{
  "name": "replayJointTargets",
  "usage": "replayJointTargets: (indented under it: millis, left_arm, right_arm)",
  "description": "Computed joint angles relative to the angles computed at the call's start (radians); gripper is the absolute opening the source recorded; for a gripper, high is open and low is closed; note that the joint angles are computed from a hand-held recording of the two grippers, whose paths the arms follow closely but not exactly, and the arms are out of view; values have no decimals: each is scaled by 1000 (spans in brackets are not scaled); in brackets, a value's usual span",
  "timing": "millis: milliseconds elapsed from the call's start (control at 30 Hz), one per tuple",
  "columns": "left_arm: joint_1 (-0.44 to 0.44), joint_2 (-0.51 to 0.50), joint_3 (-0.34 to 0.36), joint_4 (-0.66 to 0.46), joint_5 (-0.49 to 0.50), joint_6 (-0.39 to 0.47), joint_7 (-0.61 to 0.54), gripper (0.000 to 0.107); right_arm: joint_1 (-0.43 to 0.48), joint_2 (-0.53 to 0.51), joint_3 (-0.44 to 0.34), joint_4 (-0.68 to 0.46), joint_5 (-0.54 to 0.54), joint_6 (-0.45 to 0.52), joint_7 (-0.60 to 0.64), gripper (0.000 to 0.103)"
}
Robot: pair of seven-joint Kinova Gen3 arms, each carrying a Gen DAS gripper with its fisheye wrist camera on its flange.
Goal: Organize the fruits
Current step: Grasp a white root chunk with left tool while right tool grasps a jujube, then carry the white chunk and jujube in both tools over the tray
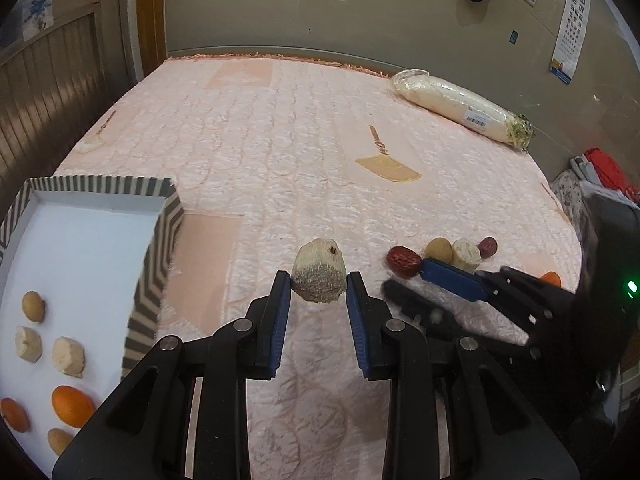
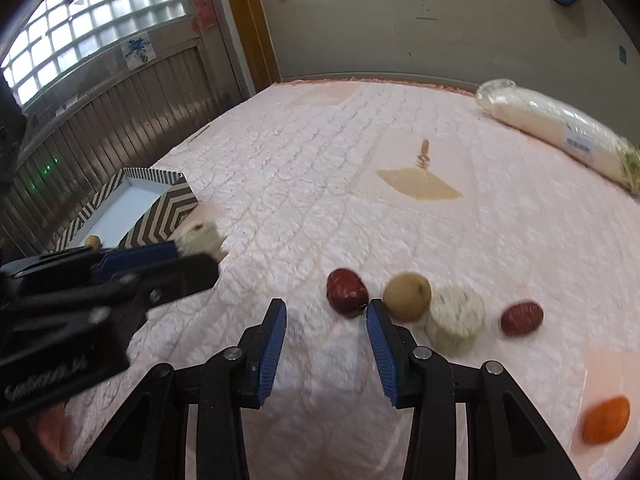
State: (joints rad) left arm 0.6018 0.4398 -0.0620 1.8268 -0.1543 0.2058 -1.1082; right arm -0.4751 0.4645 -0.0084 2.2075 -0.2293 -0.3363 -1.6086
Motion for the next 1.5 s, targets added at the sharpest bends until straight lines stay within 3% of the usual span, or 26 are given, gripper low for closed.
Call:
replayJointTargets:
  millis: [33,67,367,633,833,1000,1167,1300,1467,1500]
  left_arm:
    - [8,-4,-9,6,-3,-2,4,28]
    - [16,-8,-17,10,-7,-4,9,28]
    - [59,-36,-60,55,-35,-23,42,28]
    - [209,-65,-210,91,-117,-34,143,28]
    - [335,-86,-338,127,-216,-44,251,28]
    - [298,-105,-310,151,-247,-43,283,28]
    - [275,-113,-296,164,-265,-52,304,28]
    - [248,-112,-269,161,-265,-51,294,28]
    - [222,-111,-243,155,-261,-45,283,28]
    - [215,-110,-234,153,-258,-44,280,28]
  right_arm:
    - [-34,4,34,-12,-35,17,22,21]
    - [-50,7,53,-17,-54,28,30,17]
    - [-43,-44,11,89,-79,-89,9,17]
    - [-90,-108,-23,196,-175,-210,15,17]
    - [-142,-154,-41,224,-269,-238,73,17]
    - [-165,-166,-55,235,-331,-258,116,17]
    - [-149,-142,-41,209,-351,-208,180,17]
    - [-143,-83,-24,142,-305,-165,195,43]
    - [-120,-18,4,50,-249,-79,194,42]
    - [-141,-6,34,30,-265,-52,213,31]
